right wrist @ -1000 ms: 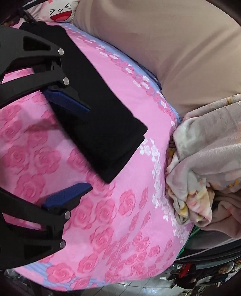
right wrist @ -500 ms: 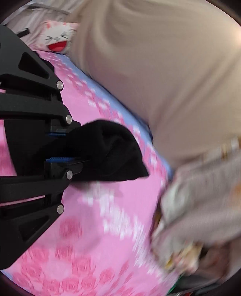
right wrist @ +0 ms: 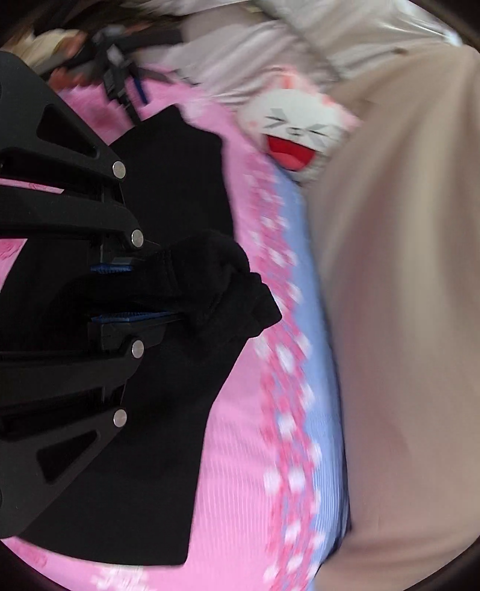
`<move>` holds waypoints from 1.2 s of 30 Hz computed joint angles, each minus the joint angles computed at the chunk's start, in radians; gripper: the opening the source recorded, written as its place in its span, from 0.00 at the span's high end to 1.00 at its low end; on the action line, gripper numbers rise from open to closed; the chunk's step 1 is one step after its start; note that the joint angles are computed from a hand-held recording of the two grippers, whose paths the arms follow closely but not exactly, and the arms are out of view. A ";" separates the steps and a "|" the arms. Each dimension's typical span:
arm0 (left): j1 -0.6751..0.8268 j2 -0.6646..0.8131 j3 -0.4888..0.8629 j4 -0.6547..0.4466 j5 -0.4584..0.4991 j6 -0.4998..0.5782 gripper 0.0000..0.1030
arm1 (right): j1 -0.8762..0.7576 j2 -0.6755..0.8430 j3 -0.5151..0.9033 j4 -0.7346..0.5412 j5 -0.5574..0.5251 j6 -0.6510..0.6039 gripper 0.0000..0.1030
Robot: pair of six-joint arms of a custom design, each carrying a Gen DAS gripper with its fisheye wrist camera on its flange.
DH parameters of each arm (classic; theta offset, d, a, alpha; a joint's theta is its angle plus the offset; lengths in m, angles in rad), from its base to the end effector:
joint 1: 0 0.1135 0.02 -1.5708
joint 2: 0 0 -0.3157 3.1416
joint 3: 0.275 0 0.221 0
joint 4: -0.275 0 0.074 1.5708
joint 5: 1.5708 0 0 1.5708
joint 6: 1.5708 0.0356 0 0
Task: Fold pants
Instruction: 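Lower the trouser end onto the stack and open the right gripper, then move the left gripper to the loose end of the folded trousers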
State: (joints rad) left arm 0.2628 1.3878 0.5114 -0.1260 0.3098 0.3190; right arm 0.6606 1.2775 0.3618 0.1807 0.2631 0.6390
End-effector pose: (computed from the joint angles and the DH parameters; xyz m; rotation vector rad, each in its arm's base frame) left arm 0.1987 0.0422 0.2079 0.1848 2.5035 -0.1650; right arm 0.1528 0.1070 0.2109 0.1103 2.3010 0.3756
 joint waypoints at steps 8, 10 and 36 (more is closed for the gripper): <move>0.138 0.098 0.031 0.007 0.086 0.087 0.06 | 0.145 0.217 0.028 0.045 0.102 0.015 0.74; 0.144 0.120 0.040 0.013 0.087 0.092 0.06 | 0.175 0.133 0.030 -0.013 0.104 0.036 0.65; 0.362 0.297 0.167 -0.046 0.155 0.123 0.06 | 0.159 0.275 0.122 0.080 0.038 0.052 0.55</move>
State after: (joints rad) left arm 0.6248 1.6846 0.6789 -0.1717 0.4648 0.4424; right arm 0.8200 1.5529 0.4838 0.2606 0.3011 0.6914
